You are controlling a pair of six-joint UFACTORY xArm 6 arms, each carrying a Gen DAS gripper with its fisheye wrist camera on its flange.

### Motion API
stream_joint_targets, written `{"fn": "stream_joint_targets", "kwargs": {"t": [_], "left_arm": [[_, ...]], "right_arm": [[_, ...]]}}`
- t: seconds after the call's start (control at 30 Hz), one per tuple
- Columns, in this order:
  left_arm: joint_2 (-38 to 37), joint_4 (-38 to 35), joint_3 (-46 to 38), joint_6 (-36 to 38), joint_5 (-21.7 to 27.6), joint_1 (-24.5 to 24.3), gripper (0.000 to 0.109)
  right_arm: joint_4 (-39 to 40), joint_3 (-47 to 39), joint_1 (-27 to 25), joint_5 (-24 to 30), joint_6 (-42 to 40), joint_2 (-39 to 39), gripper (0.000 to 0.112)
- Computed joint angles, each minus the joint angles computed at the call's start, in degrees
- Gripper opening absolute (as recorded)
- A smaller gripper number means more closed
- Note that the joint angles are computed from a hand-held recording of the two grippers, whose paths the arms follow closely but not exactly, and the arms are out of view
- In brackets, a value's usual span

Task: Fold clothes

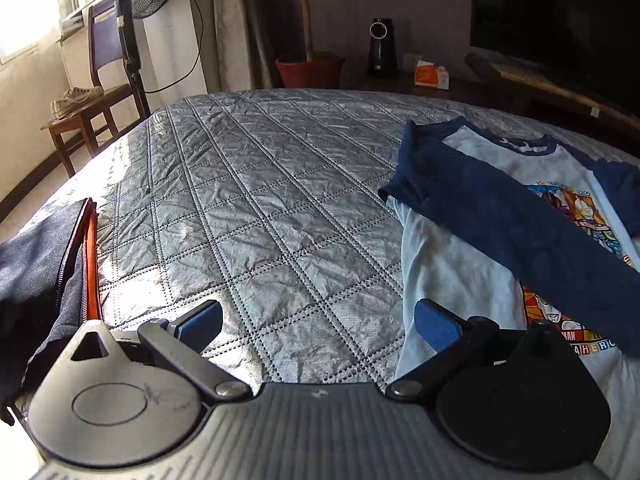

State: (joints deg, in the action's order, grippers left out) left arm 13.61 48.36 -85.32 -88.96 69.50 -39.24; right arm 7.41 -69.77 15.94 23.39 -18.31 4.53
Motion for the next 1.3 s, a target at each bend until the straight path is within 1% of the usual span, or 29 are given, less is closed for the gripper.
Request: {"fn": "stream_joint_targets", "kwargs": {"t": [0.07,0.13,0.2,0.27,0.33,0.4,0.43,0.53,0.57,0.6,0.67,0.7,0.73,0.77,0.83,0.9,0.93,0.97,1.07,1.13,1.17,1.23,1.27,1.3], "left_arm": [[0.3,-0.19,-0.33,0.19,0.02,0.06,0.102],[0.22,-0.48,-0.15,0.2,-0.2,0.22,0.102],[0.04,-0.49,0.11,0.19,-0.29,0.37,0.102],[-0.13,-0.88,0.28,-0.03,-0.45,0.57,0.102],[-0.08,-1.03,0.26,-0.04,-0.74,0.6,0.102],[0.33,-0.73,-0.22,0.18,-0.55,0.37,0.102],[0.58,-0.57,-0.53,0.28,-0.42,0.23,0.102],[1.56,-0.8,-1.71,0.8,-0.01,-0.03,0.102],[1.95,-0.86,-2.16,1.13,0.06,-0.13,0.102],[2.28,-0.83,-2.54,1.48,0.11,-0.24,0.102],[2.76,-0.63,-3.03,2.01,0.03,-0.43,0.102],[2.93,-0.54,-3.19,2.25,-0.01,-0.5,0.102],[3.03,-0.52,-3.28,2.55,-0.02,-0.5,0.102],[3.06,-0.61,-3.27,2.8,-0.08,-0.4,0.102],[3.03,-1.0,-3.13,3.04,-0.1,-0.07,0.102],[3.22,-1.74,-3.35,3.63,0.18,0.22,0.102],[3.17,-2.04,-3.28,3.77,0.01,0.31,0.102],[3.12,-2.04,-3.19,3.82,-0.19,0.3,0.102],[3.38,-1.75,-3.43,4.28,-0.33,0.01,0.102],[3.7,-1.96,-3.76,4.85,-0.45,-0.09,0.102],[3.89,-2.0,-3.94,5.22,-0.5,-0.16,0.102],[4.31,-2.02,-4.37,6.04,-0.63,-0.35,0.102],[4.58,-1.91,-4.68,6.39,-0.59,-0.48,0.102],[4.89,-1.66,-5.04,6.63,-0.44,-0.66,0.102]], "right_arm": [[-1.01,-2.07,0.23,2.61,-0.34,2.91,0.018],[-2.88,-1.06,-1.25,5.43,-0.12,1.64,0.019],[-4.68,-0.2,-2.72,8.24,-0.05,0.5,0.024],[-6.31,0.53,-4.18,10.84,-0.06,-0.58,0.035],[-4.81,1.25,-5.71,10.34,-0.15,-2.15,0.038],[3.27,0.12,-6.66,8.03,-2.26,-2.16,0.037],[5.03,-1.12,-6.43,7.04,-2.41,-1.25,0.037],[7.85,-4.71,-3.68,4.73,-6.63,2.69,0.035],[9.83,-6.0,-2.55,4.46,-9.24,4.48,0.031],[11.45,-7.33,-1.52,4.33,-11.61,6.25,0.03],[10.11,-9.15,-0.23,4.75,-13.07,8.98,0.03],[7.35,-9.77,-0.13,5.76,-12.79,9.9,0.03],[6.99,-9.02,-0.31,5.44,-14.57,9.65,0.031],[5.69,-8.5,-0.92,6.0,-15.01,9.05,0.036],[1.58,-7.86,-2.54,8.08,-12.74,7.44,0.043],[-2.33,-6.32,-4.52,9.15,-10.38,5.32,0.043],[-2.03,-5.6,-5.79,9.71,-10.55,4.28,0.043],[0.66,-5.16,-7.51,10.77,-9.42,3.12,0.043],[3.44,-4.54,-11.65,12.57,-4.64,2.14,0.044],[6.33,-4.23,-13.96,15.37,-4.46,2.32,0.045],[7.46,-4.08,-14.64,16.61,-4.65,2.34,0.046],[9.22,-1.51,-14.91,15.49,-7.01,0.76,0.047],[8.38,-0.95,-14.52,14.87,-7.54,0.43,0.047],[8.58,-1.13,-14.36,15.03,-7.99,0.46,0.044]]}}
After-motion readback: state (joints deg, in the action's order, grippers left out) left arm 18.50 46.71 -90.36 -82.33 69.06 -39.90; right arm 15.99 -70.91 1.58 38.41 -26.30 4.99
